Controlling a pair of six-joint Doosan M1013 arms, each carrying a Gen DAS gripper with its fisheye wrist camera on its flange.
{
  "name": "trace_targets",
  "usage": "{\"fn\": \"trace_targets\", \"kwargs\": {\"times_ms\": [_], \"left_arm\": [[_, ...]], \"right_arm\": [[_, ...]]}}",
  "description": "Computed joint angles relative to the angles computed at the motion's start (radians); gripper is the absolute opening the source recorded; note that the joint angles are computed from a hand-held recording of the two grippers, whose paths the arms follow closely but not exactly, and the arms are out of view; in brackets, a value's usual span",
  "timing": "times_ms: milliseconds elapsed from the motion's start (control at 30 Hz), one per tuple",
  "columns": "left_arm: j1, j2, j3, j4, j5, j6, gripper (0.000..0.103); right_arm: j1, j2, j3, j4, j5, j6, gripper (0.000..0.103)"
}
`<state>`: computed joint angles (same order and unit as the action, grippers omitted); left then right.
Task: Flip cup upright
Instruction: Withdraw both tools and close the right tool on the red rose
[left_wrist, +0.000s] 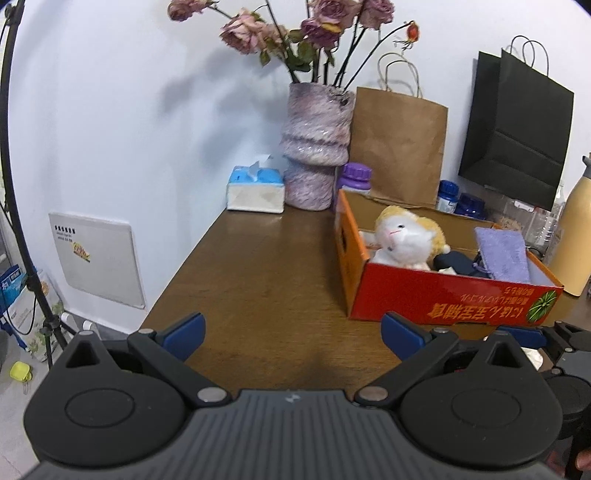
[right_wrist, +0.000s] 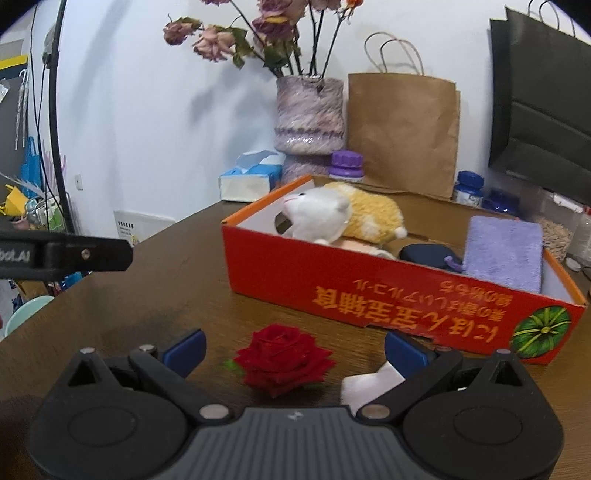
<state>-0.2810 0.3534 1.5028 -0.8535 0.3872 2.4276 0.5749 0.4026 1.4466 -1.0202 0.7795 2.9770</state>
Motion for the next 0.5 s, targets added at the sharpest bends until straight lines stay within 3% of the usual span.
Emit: {"fn": "trace_targets", "kwargs": {"times_ms": [267, 400, 500], "left_arm": [[0.013, 0.001, 0.004, -0.016, 0.007, 0.016, 0.103], [0.015, -0.001, 0.007, -0.029, 0.007, 0.028, 0.103], [0.015, 0.000, 0.007, -0.031, 0.006, 0.028, 0.103]], "right_arm": [[-0.005, 0.045, -0.061, 0.090, 0.030, -0.108, 0.101], [-0.009, 0.062, -0.085, 0.147, 0.052, -0.165, 0.087], [-0.015, 0.052, -0.068, 0.147, 0.009, -0.134, 0.063]]}}
